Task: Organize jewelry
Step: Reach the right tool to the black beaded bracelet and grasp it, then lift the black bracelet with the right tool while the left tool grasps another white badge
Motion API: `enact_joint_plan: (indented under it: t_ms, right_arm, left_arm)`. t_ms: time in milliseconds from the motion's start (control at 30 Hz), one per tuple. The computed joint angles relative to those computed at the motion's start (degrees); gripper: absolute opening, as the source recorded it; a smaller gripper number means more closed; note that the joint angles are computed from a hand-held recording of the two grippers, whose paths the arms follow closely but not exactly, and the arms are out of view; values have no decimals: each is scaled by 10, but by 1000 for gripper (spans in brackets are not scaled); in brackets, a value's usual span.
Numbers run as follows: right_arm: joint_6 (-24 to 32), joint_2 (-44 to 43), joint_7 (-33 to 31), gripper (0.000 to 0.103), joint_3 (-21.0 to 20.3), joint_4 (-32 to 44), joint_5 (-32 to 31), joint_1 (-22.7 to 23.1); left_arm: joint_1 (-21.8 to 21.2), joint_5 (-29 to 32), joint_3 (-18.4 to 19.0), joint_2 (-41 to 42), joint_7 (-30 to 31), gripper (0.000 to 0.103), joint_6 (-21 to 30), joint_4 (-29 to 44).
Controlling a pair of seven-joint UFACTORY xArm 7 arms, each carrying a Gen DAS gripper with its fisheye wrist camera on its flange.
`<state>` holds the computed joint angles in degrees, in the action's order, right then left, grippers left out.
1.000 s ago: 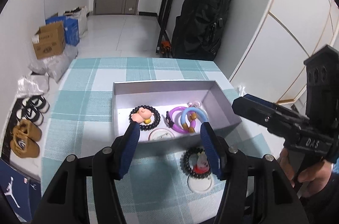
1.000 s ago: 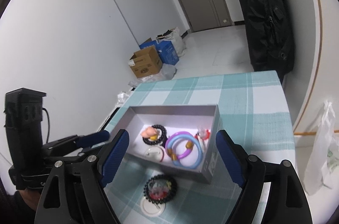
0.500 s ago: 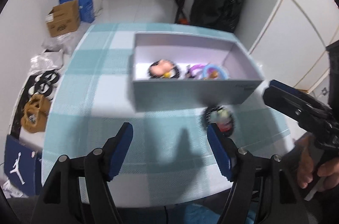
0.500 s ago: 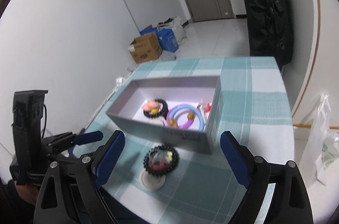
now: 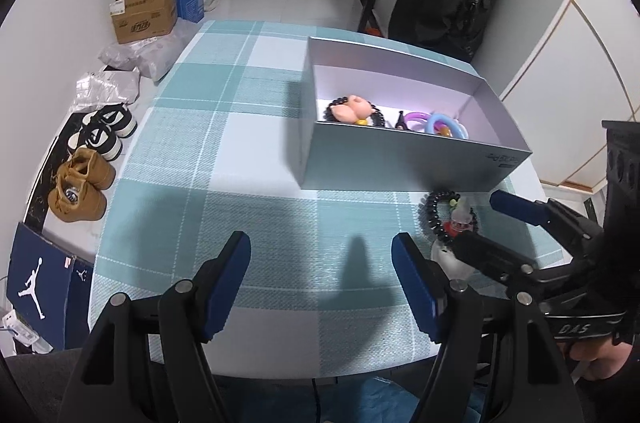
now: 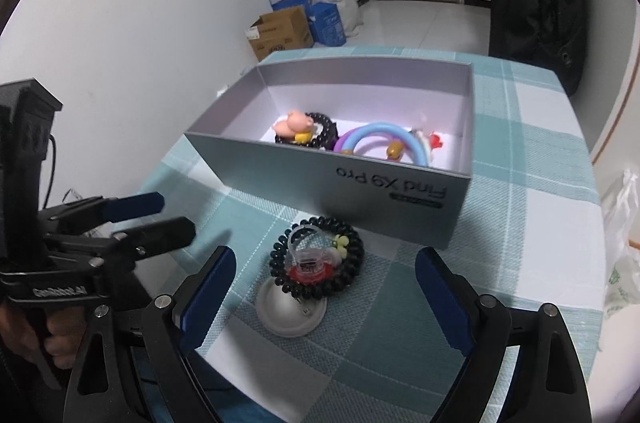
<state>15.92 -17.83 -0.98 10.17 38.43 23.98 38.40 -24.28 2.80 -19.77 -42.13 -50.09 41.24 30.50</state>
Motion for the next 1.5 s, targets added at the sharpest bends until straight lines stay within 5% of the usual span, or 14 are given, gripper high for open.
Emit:
enact_joint_plan:
  t_ms: [267, 400, 667, 900, 1500]
  right_arm:
    - [-24, 23, 54, 83, 46, 6, -92, -38]
    - [-19, 21, 103, 61, 75, 6, -174, -66]
    - [-16, 18, 148, 46, 90, 7, -277, -77]
    - [-38, 9, 90, 45, 33, -3, -196, -20]
    - [-87, -49, -5, 42, -36, -28, -62, 56]
  left_arm:
    - [-2, -9, 10, -12, 1, 69, -2, -8]
    - [-1, -18, 14, -20, -2, 69, -2, -14]
    - [1, -24, 17, -20, 0, 69, -2, -15]
    - [2, -16, 9, -15, 6, 69, -1, -9]
    - [-29, -24, 6, 38, 41, 69, -27, 22]
